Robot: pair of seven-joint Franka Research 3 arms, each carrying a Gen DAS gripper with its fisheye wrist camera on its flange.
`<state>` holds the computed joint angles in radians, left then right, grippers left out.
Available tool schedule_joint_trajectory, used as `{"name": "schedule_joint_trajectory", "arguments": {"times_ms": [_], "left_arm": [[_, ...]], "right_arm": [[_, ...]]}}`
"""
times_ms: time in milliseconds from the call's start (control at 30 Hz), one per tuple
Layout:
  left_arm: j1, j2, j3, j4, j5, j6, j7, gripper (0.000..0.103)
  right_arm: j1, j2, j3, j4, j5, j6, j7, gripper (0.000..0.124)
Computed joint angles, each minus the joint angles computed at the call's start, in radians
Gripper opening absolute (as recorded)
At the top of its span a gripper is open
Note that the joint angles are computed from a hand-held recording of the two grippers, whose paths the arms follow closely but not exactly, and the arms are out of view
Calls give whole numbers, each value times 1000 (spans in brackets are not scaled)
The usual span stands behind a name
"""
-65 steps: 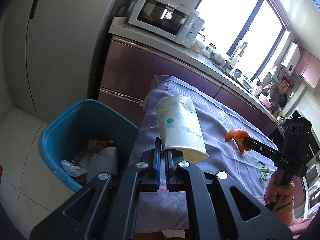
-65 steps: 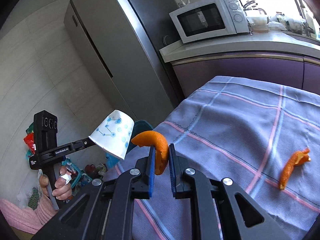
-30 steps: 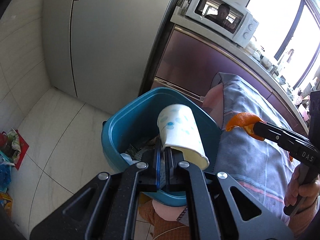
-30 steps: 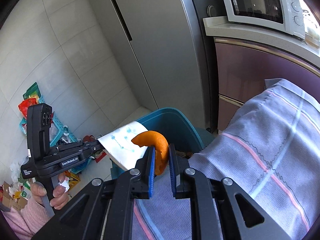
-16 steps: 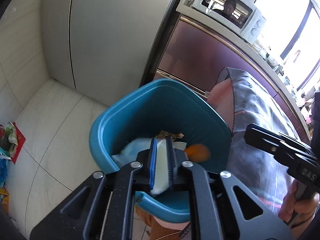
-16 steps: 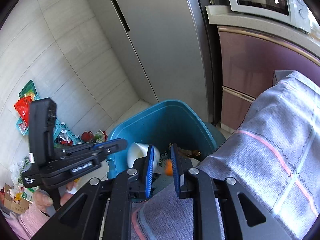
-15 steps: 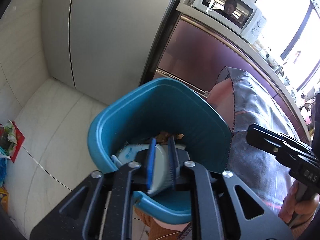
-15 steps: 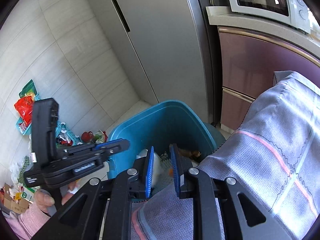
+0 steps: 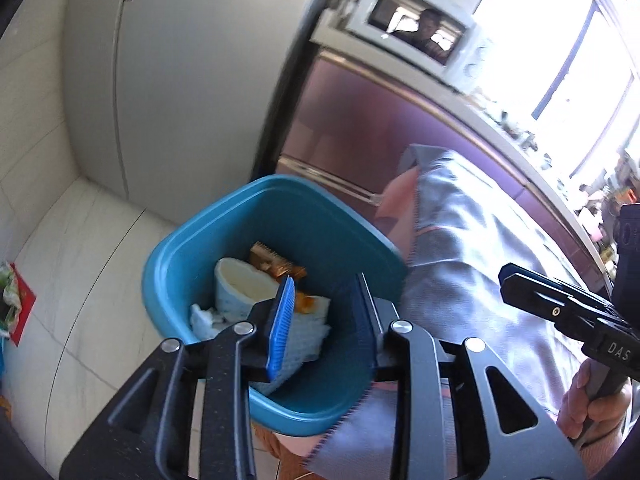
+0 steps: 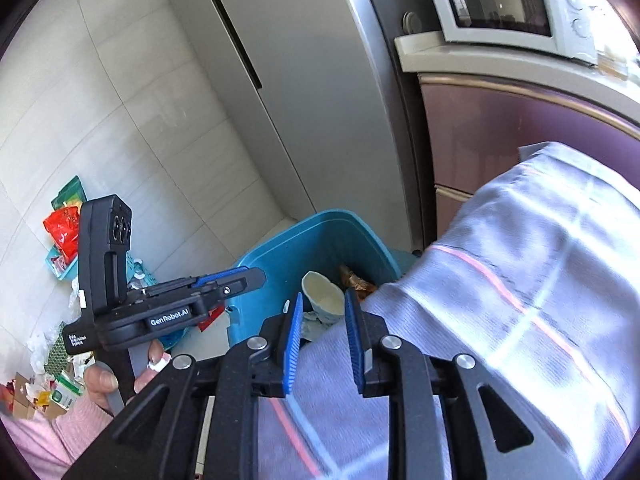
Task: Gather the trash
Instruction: 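Move both open tools back over the table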
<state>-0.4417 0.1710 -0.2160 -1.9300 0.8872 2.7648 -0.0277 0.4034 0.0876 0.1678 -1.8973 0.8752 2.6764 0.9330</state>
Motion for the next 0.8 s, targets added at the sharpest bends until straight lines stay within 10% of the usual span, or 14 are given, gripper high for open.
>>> {"name": "schedule_joint_trajectory", "arguments": {"times_ms": [333,800], "left_arm": [[-82,121,-28,183,-13,47,183,40],[-225,503,-118,695,-353,-33,744,40]], "right_arm": [[-8,-268,-73,-301,123,150,-58,31],[-238,-640,-82,-749,-227,329,412,39]]}}
